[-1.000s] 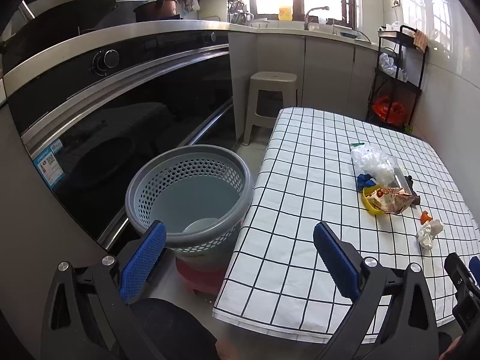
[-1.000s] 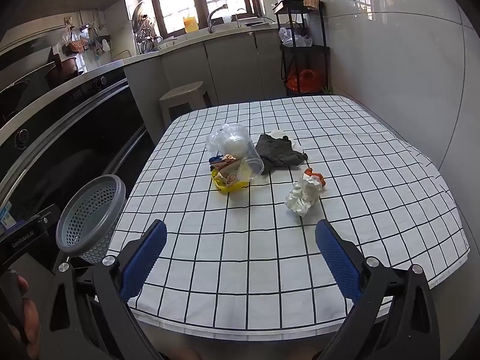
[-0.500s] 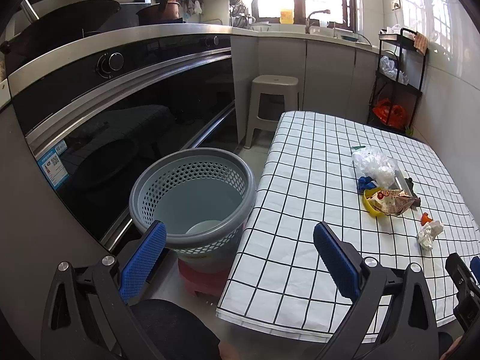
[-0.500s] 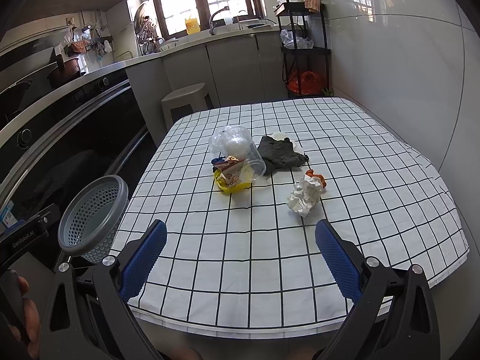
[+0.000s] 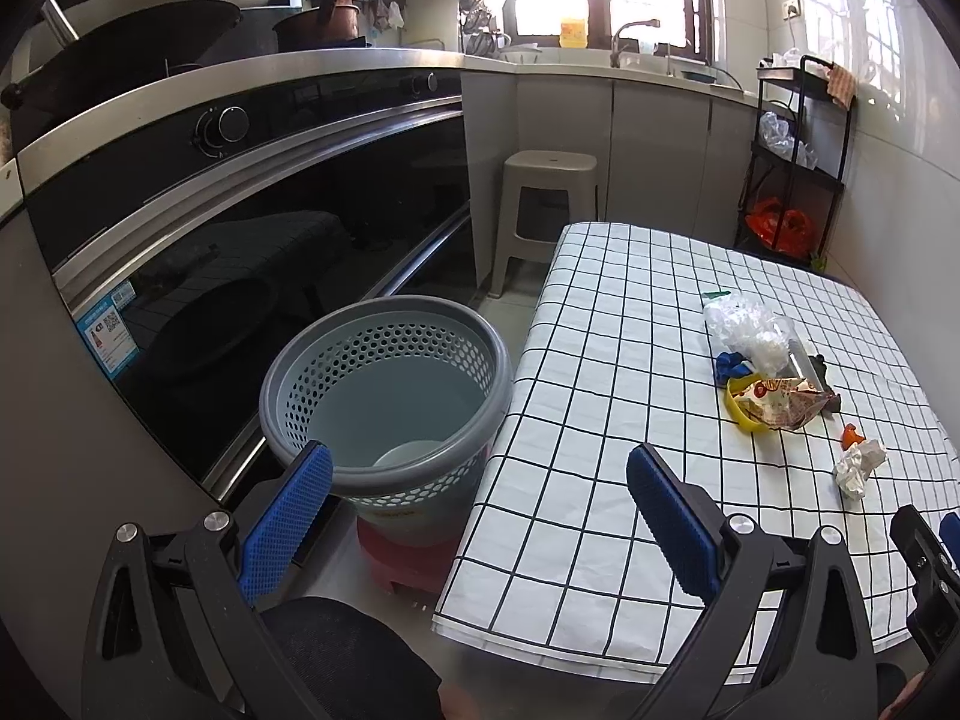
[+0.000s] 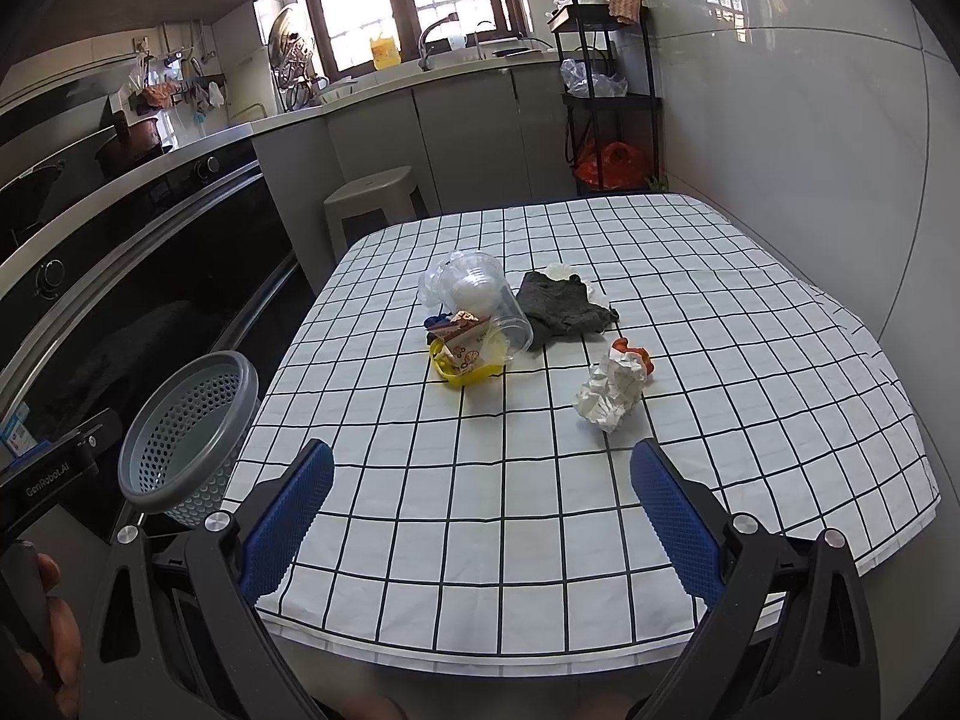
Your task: Collect trash
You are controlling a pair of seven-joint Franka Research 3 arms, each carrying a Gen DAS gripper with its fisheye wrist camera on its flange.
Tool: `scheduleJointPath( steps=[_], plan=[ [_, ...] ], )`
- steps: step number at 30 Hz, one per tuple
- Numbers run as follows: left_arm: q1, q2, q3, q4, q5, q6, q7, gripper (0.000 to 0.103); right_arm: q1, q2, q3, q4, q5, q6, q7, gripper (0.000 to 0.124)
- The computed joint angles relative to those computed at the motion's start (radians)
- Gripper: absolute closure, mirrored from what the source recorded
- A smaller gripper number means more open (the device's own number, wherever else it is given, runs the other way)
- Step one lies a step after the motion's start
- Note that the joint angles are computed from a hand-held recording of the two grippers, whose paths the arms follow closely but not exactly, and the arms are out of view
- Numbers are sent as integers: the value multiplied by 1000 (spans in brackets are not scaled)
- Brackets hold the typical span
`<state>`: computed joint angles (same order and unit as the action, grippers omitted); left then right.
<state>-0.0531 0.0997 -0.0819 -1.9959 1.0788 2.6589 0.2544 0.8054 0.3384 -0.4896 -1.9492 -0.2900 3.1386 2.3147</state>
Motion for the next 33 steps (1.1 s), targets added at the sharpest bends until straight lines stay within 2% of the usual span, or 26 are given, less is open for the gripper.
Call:
scheduleJointPath(
  steps=[33],
  plan=[
    [-7,5,-1,5,7,-21,-4,7,9,-8,-8,-8,0,3,-1,29]
  ],
)
